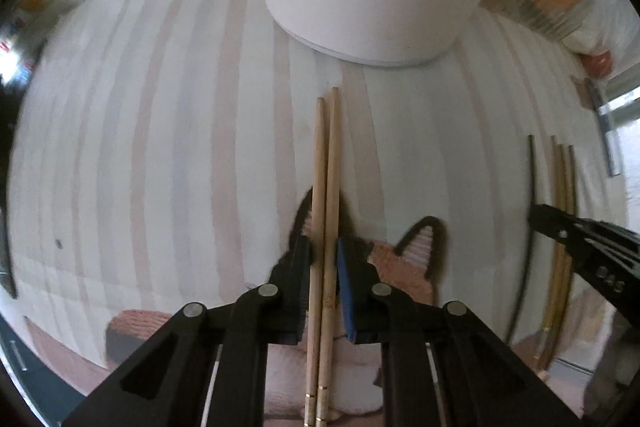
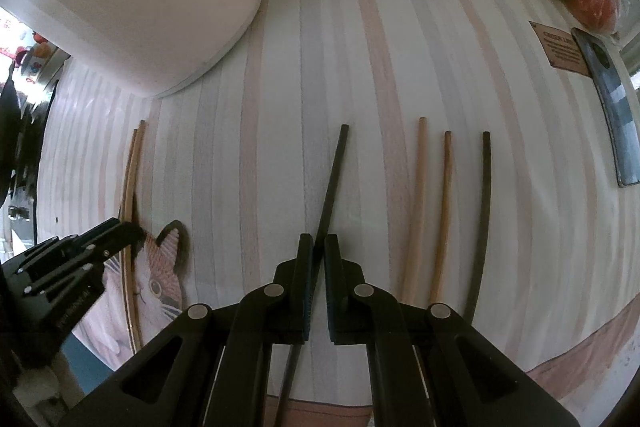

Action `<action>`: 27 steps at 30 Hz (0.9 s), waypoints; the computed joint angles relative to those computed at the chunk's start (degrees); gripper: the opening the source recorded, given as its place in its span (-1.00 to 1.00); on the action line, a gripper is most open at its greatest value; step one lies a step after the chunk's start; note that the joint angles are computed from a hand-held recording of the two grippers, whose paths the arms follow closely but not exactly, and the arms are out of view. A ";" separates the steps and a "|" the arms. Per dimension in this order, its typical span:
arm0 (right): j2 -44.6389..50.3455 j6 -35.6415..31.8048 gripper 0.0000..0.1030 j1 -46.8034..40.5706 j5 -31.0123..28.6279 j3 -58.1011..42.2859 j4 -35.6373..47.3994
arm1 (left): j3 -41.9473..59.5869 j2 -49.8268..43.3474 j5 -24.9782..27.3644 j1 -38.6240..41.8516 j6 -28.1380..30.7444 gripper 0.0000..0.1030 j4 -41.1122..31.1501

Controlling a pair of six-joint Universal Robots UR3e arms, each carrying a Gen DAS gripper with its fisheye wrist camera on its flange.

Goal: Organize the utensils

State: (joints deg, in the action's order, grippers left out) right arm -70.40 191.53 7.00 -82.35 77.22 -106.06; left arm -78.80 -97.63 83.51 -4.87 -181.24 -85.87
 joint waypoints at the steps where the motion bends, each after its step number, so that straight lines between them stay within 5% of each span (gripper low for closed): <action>1: -0.09 -0.10 -0.89 -0.12 0.08 0.24 -0.13 | -0.61 0.90 -1.99 1.57 0.13 -0.79 -0.45; 9: -0.88 -0.08 -0.89 -2.03 2.37 1.21 -0.05 | -3.02 5.84 -3.98 9.51 5.02 -0.74 -2.56; 27: -1.19 0.53 -0.89 -1.66 2.10 1.88 -0.51 | -0.62 -1.11 -1.94 1.69 3.37 -0.68 2.00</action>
State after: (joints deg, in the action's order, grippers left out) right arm -71.59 192.06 5.34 -80.25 79.10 -106.57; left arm -79.42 -98.74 81.56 -3.18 -177.87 -83.88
